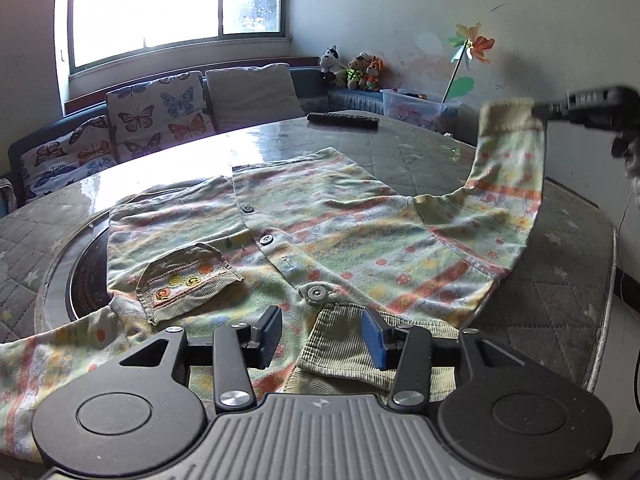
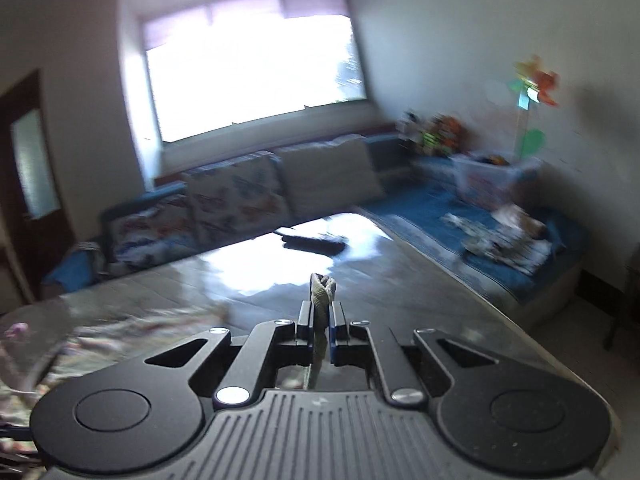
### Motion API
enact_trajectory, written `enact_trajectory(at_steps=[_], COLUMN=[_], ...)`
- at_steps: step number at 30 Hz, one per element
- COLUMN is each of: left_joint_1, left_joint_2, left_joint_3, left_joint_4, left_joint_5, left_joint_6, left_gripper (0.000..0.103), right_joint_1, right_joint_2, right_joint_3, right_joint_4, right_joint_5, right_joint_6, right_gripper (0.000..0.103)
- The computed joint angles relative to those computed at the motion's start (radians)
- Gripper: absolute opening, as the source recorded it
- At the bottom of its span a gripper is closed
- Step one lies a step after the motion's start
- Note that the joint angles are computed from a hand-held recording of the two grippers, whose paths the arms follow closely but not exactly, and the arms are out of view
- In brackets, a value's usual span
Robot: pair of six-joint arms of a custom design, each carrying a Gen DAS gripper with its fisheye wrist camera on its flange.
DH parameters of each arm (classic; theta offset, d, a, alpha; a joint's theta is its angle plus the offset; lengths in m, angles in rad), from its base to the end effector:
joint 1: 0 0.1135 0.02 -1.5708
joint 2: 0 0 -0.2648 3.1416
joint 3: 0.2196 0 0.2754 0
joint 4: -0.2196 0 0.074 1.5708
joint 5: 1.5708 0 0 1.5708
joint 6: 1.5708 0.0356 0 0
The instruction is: Fold clothes
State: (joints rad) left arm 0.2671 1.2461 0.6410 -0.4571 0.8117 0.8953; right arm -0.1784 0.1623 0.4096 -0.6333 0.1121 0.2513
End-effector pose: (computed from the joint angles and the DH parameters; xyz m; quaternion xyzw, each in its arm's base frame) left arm 0.2370 0.0381 0.1749 0.3692 0.8150 -0.1925 0.4030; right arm 0.1035 -0.0227 0.2391 0.2072 0.8026 -0.0261 0.5588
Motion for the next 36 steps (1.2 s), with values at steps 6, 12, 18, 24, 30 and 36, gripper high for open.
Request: enact_trajectory(at_steps=[6,12,18,24,30,36], left_joint_1=[0.042,0.094,0.135,0.165,0.188,0.211], left_joint_2=[0.005,0.019,0.04,0.059,0.058,0.047], left_joint_3=[0.0,0.006,0.018,0.036,0.06,0.09], left_joint_4=[-0.014,-0.03,-0.034,-0.04,-0.069,-0.071], left_joint_5=[0.026,0.043,0.038,0.037,0.056,0.065], left_joint_6=[0.017,0.032,0.043,0.053,0.064,0.046], left_gripper=[0.047,0.048,0.049,0.049,0.049,0.049], right_joint_1=[0.466,0.688,0.819,0.86,0.733,0.649], right_joint_2=[0.256,0.567,0.812,0.737,0.594,0.507], right_joint_3=[0.092,0.144,0.195,0.151,0.034,-0.07], right_joint_4=[0.208,0.461,0.573,0.453,0.236,0.179], right_joint_5=[0.197,0.188,0.158,0.152,0.14,0.099], right_joint_6=[0.041,0.039,0.043,0.061,0.088,0.083], right_gripper=[0.006,0.006,0.009,0.017,0.017,0.017])
